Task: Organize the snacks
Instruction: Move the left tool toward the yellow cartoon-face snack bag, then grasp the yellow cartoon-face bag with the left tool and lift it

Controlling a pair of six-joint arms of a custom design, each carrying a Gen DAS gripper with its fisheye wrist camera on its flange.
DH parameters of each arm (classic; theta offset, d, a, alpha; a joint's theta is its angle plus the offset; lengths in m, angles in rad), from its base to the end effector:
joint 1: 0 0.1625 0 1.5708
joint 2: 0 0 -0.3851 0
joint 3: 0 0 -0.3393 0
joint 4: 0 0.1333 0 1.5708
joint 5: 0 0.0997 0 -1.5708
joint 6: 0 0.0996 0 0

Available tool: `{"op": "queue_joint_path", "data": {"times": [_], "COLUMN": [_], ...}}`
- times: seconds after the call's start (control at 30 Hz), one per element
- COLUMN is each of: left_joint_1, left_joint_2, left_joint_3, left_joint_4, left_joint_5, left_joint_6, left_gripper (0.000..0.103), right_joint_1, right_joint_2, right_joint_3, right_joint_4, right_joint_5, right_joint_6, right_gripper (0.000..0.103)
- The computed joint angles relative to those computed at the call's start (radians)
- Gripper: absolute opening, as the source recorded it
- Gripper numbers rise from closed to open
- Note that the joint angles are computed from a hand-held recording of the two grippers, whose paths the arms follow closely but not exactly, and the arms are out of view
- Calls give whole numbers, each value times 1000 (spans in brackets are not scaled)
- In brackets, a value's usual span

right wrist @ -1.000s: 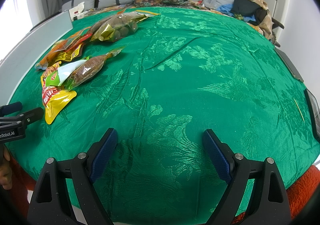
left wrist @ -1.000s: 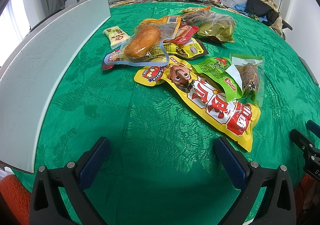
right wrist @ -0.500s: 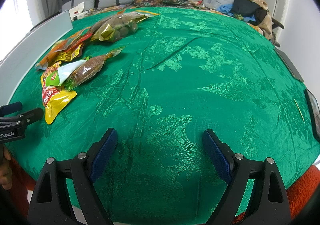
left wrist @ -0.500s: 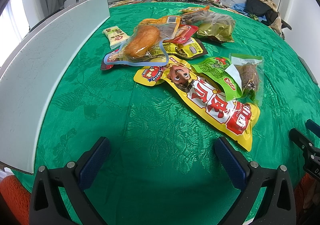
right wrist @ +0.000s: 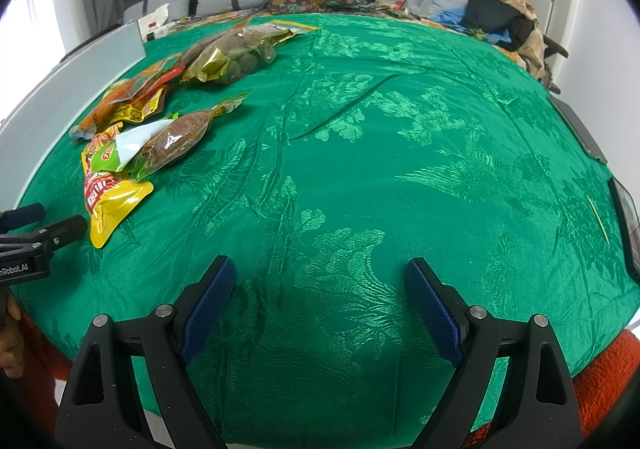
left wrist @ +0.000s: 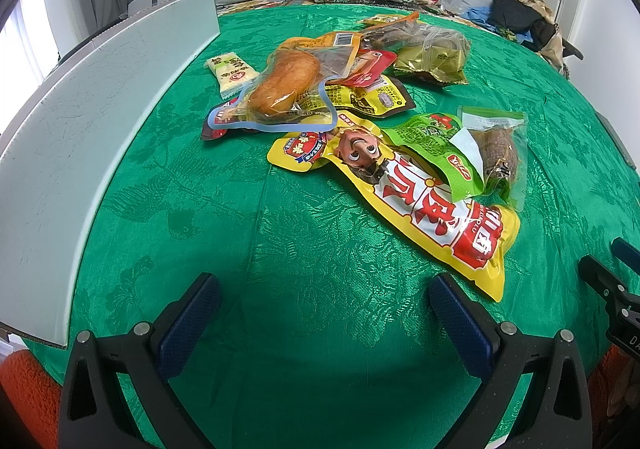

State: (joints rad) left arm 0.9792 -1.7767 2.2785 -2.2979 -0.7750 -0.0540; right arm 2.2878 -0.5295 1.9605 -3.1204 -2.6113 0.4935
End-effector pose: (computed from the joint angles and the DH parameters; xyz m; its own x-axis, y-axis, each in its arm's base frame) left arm -0.0152 -0.3892 0.3306 -0.6982 0.2137 -0.6833 0.5066 0.8218 -0.2607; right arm 0.3542 -0.3341 -0.0172 -0.7039 0.1296 0.6983 -0.3623 0.7802 -0.5100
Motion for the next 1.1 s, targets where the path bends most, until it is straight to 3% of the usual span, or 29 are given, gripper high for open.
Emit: {"op": "queue_joint_path", "data": {"times": [0.9,1.03,1.1], "left_joint_1": [0,10,34], "left_joint_2": [-1,8,13], "left_joint_3": [1,-38,-89], "left_joint_4": [-1,68,129], "left_joint_5": [-1,-22,-69], "left_joint_6": [1,-13,-34], "left_gripper": [103,103,103], "right_joint_1": [1,1,1], "right_joint_2": [1,-1,-1], "right_joint_3": [0,0,0], "right_joint_4": [1,7,7], "right_joint_5": [-2,-2,-2], "right_joint_6": [2,7,7], "right_gripper": [90,90,90]}}
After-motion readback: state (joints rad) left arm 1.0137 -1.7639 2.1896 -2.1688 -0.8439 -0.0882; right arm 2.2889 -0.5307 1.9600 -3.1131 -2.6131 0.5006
